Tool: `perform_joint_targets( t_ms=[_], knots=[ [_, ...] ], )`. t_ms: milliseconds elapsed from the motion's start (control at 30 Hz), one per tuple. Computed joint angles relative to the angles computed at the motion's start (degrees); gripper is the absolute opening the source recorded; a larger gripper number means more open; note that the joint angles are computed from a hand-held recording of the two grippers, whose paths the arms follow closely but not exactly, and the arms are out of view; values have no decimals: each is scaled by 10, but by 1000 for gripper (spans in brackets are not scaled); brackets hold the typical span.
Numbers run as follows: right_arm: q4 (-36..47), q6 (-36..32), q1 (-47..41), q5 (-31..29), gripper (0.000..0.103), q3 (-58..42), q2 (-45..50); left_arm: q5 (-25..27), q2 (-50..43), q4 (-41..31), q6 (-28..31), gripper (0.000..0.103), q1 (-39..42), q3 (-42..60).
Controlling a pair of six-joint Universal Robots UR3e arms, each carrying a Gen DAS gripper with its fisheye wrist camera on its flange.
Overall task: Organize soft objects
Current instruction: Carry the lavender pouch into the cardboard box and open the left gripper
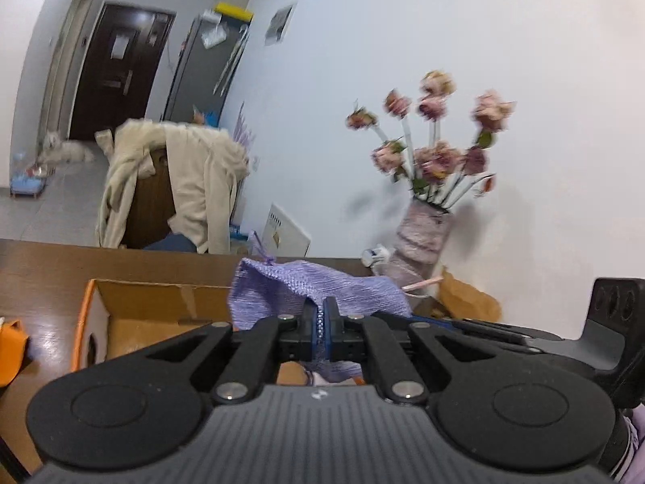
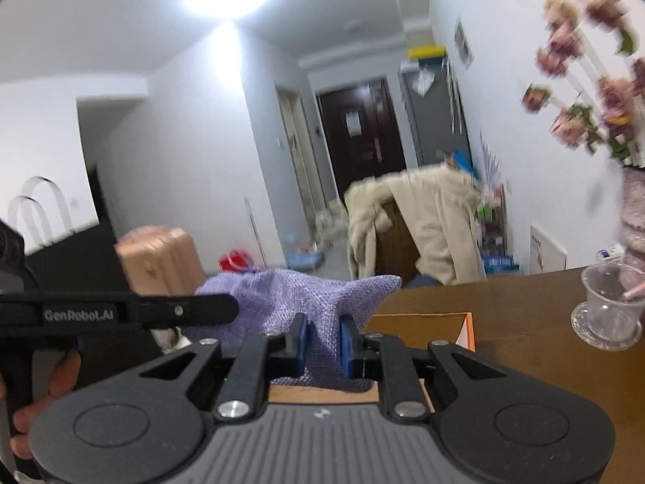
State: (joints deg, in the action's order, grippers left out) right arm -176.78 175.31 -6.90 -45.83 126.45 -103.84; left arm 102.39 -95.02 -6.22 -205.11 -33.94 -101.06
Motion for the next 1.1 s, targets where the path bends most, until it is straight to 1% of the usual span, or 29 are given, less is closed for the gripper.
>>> perform_joint_targets(
  t_ms=[33,100,167,233,300,333,367,400,433,467,500,533,567,633,700,767,800,867,900,933,967,1033,1067,1100],
  knots=[
    [-3,14,26,-34,16,-50,60,-33,-24,-9,-1,4,32,22],
    [41,10,59,-77,16,-170,180,-109,-86,-33,5,4,96,65],
    [77,14,88,-128,16,-285,294,-158,-168,-75,-4,4,142,139],
    [126,11,113,-182,16,-392,387,-192,-256,-110,-8,4,168,223],
    [170,5,134,-221,16,-486,461,-190,-328,-147,5,4,175,306],
    [201,-4,148,-250,17,-537,496,-182,-356,-168,8,7,175,340],
    [227,-17,158,-269,20,-575,521,-165,-381,-203,7,12,173,378],
    [250,-20,168,-292,20,-616,547,-156,-394,-242,7,14,172,403],
    [266,-22,177,-318,21,-639,561,-163,-401,-268,13,17,176,419],
    [260,-23,183,-338,23,-643,567,-164,-398,-267,14,22,177,413],
    [254,-20,186,-349,26,-640,567,-157,-385,-250,15,24,177,389],
    [252,-17,187,-350,36,-639,567,-146,-369,-233,19,30,175,365],
    [239,-13,186,-346,44,-620,555,-132,-351,-218,24,39,172,342],
    [214,-15,179,-337,50,-571,518,-113,-299,-173,30,49,165,279],
    [195,-18,179,-347,50,-525,467,-93,-243,-149,39,50,151,229],
    [179,-24,168,-337,54,-473,405,-62,-186,-136,55,60,129,189],
    [165,-23,166,-333,56,-431,359,-46,-161,-134,63,63,117,178],
    [140,-32,160,-325,62,-360,275,-11,-95,-107,70,75,88,127],
    [129,-33,160,-325,64,-330,238,4,-66,-95,72,76,74,106],
    [122,-36,161,-322,68,-297,194,24,-29,-82,76,80,56,74],
    [114,-38,159,-313,72,-255,144,56,-11,-78,75,85,30,62],
    [105,-40,154,-293,78,-181,49,130,32,-66,68,90,-25,20],
    [101,-37,151,-283,79,-143,1,176,50,-58,63,94,-61,-3],
    [99,-38,145,-268,79,-105,-47,221,66,-46,55,96,-98,-28]
  ],
)
